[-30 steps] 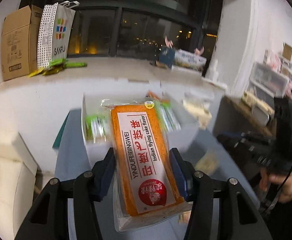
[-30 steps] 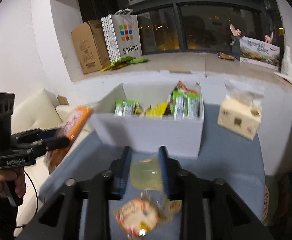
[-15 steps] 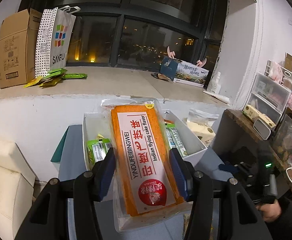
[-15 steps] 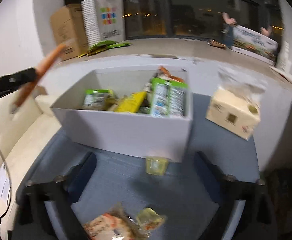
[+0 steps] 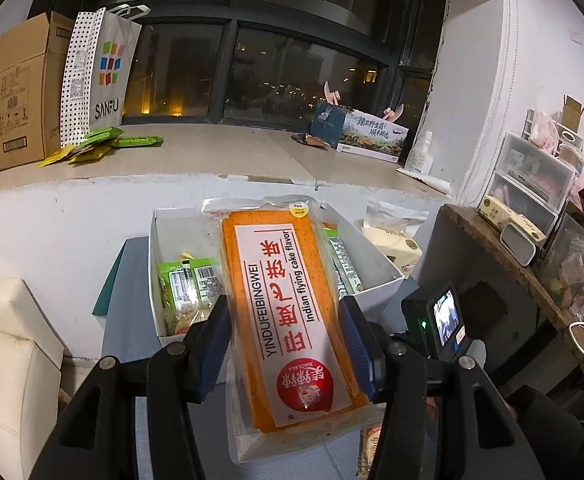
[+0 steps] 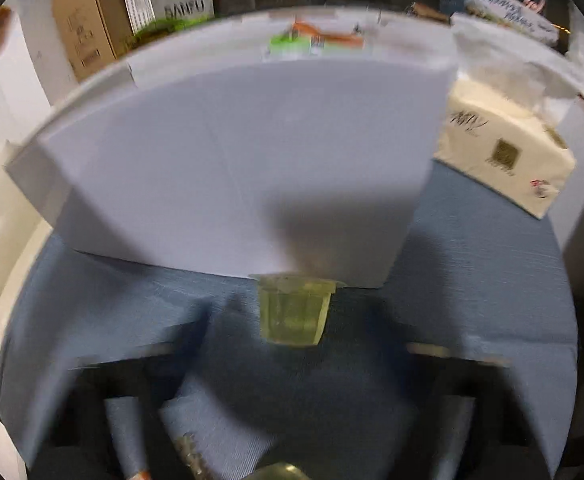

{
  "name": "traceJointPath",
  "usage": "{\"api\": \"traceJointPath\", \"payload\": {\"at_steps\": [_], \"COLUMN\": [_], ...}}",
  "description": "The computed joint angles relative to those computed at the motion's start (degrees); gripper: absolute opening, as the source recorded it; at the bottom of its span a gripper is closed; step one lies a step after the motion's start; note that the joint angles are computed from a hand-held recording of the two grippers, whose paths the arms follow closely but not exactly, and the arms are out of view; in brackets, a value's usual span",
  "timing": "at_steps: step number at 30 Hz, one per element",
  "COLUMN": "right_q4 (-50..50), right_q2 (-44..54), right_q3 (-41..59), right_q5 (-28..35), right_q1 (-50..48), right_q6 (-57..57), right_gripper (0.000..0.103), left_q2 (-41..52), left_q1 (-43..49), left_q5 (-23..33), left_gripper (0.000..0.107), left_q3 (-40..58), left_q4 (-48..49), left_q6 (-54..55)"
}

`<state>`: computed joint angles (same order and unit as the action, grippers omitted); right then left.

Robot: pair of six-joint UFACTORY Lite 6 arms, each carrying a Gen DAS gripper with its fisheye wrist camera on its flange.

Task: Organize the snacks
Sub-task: 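Carry both held items into the white box and open both tools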

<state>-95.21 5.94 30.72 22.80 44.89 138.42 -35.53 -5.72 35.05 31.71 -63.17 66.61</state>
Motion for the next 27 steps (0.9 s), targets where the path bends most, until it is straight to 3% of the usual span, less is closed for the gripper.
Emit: {"api": "traceJointPath", "payload": {"at_steps": [2, 4, 8, 10, 12, 14, 16, 20, 23, 27], "right_q4": [4.3, 0.5, 10.5, 19.6, 27.1, 30.7, 31.9, 33.5, 40.3, 50.7], "right_q2": [-1.2, -5.5, -18.7, -28.1, -35.8, -39.0, -38.2, -27.9, -17.6, -6.5], "right_q3": [0.4, -2.3, -8.3, -10.5, -9.5, -5.3, 0.8, 13.6, 22.3, 30.3], "right_q5": [-1.3, -4.2, -0.2, 4.0, 12.9, 19.2, 20.4, 15.1, 2.0, -5.8], "right_q1": [-1.0, -2.1, 3.7, 8.7, 16.5, 20.5, 19.7, 12.1, -1.2, -10.9], "right_q6": [-5.3, -1.5, -7.8, -14.3, -20.7, -26.7, -32.5, -41.9, -52.7, -66.0], "right_gripper": [0.034, 0.034, 0.034, 0.034, 0.034, 0.034, 0.034, 0.034, 0.034, 0.034], "left_q2": [0.0, 0.5, 1.3, 3.4, 5.5, 10.2, 15.5, 26.7, 35.0, 43.9], "left_q1": [0.3, 1.5, 3.3, 3.6, 2.7, 1.5, -0.3, -3.0, -4.2, -4.4], "left_q5": [0.1, 0.9, 2.0, 2.1, 0.6, -0.5, -3.4, -7.3, -9.6, -10.7], "left_gripper": [0.058, 0.058, 0.058, 0.058, 0.058, 0.058, 0.058, 0.058, 0.059, 0.065], "left_q3": [-0.3, -0.4, 0.2, 1.8, 3.6, 7.7, 12.4, 21.9, 28.4, 34.4], "left_q4": [-0.4, -1.3, -2.5, -3.2, -3.6, -4.3, -4.5, -3.9, -2.7, -1.3], "left_q6": [0.7, 1.9, 3.6, 4.3, 4.4, 4.2, 3.5, 2.5, 1.5, 0.3]}}
